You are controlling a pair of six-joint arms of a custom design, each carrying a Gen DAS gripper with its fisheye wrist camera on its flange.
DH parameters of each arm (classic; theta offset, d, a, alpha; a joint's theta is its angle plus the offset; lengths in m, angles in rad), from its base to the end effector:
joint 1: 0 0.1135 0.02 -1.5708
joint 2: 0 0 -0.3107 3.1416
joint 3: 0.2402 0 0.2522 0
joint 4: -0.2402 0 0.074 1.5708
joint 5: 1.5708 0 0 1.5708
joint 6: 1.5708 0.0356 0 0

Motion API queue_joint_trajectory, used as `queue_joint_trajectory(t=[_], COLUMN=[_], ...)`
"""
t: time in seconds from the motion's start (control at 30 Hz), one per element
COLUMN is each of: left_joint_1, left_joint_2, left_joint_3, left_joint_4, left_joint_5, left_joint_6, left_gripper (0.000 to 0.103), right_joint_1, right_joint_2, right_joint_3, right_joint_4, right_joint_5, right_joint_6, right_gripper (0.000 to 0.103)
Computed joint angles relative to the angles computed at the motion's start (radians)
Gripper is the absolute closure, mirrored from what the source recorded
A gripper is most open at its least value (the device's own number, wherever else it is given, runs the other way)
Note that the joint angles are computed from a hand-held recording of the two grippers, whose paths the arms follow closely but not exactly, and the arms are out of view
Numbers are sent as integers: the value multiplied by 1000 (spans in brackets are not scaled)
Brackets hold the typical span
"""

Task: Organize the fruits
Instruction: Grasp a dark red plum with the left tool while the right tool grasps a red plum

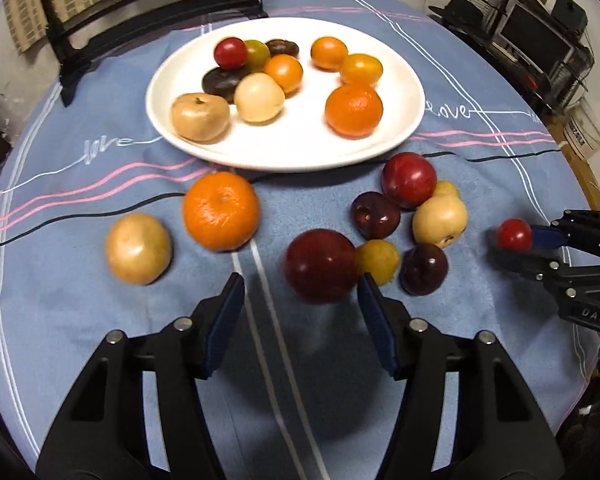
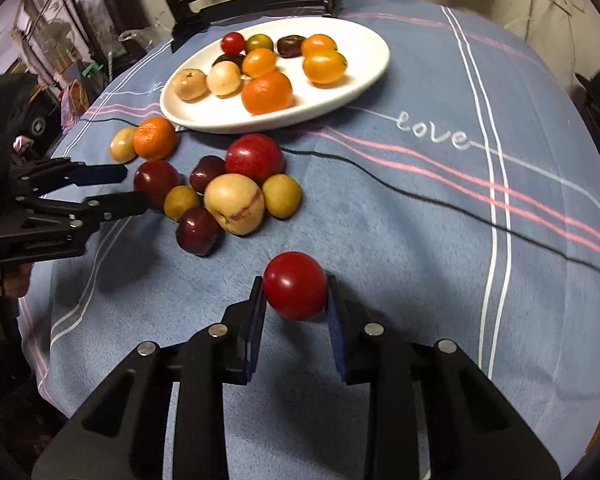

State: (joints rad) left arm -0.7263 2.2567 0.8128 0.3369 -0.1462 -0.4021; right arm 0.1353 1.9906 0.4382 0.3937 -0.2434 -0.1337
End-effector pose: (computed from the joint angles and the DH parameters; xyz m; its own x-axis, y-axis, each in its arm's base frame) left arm 0.2697 -0.2327 0.0209 -0.8534 0.2402 -0.4627 0.2981 0.9529 -0.0552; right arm 0.2511 0.0428 0.0539 -0.8696 -0.2489 -0.4264 -0.3455 0.9237 0.1655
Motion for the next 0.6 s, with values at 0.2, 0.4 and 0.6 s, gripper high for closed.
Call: queue_joint_trajectory(t=[0.2, 0.4, 0.6], left_joint_1=[47, 59, 31], left_joint_2=[39, 50, -9], left_joint_3=[32, 68, 18], left_joint_4=[54, 23, -10], left_joint_5=[85, 123, 46], left_joint_6=[28, 35, 3], left_gripper=[53, 60, 61], right_joint_1=[-6, -4, 4], right_joint_2=[12, -7, -64], right_joint_3=[6, 1, -17], right_joint_4=[-6, -17, -23], right_joint_5=[0, 7, -9], right_joint_6=[20, 32, 44], right_gripper=[74, 74, 74])
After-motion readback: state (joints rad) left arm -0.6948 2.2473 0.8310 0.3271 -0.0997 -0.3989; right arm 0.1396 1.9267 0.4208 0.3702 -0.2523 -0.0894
